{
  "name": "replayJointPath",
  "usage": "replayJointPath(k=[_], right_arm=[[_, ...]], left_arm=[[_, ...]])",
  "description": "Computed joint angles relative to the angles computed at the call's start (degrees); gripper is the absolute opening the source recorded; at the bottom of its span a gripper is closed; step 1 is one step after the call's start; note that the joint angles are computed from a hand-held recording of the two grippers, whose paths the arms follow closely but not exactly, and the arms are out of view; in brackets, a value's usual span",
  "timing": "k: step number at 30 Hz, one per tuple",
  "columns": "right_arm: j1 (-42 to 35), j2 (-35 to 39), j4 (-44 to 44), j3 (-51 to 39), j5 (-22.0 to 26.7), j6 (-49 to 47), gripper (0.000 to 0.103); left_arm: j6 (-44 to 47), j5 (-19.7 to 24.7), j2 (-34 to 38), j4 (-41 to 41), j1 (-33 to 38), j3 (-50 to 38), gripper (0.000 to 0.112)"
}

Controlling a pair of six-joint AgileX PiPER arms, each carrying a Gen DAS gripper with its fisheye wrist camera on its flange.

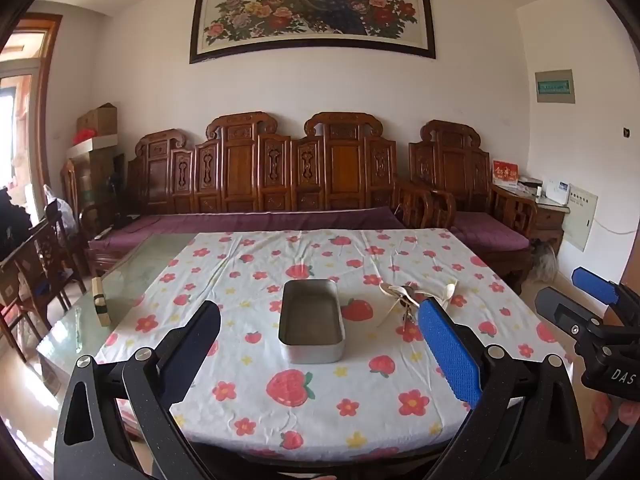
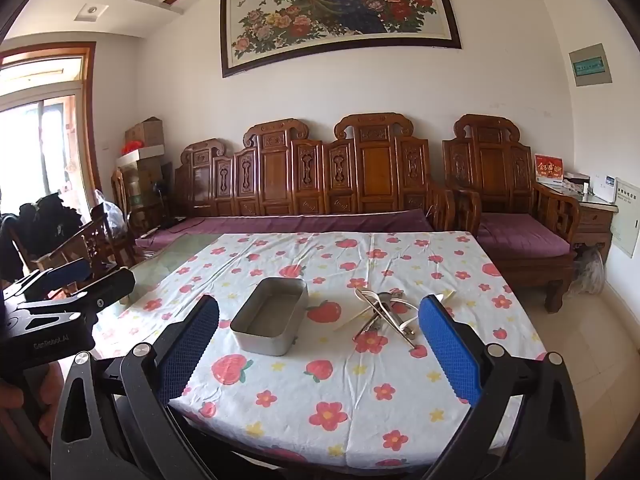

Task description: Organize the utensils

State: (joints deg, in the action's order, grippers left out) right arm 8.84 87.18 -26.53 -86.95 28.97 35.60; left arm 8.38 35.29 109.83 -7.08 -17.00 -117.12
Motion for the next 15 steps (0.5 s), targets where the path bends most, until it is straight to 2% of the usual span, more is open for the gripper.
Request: replayJointPath(k=[15], right_arm=[[-0.2,-0.1,1.0,-0.1,0.1,-0.7,0.1]], left_arm=[[-0.5,1.6,1.1,0.2,-0.1,-2.4,0.096]])
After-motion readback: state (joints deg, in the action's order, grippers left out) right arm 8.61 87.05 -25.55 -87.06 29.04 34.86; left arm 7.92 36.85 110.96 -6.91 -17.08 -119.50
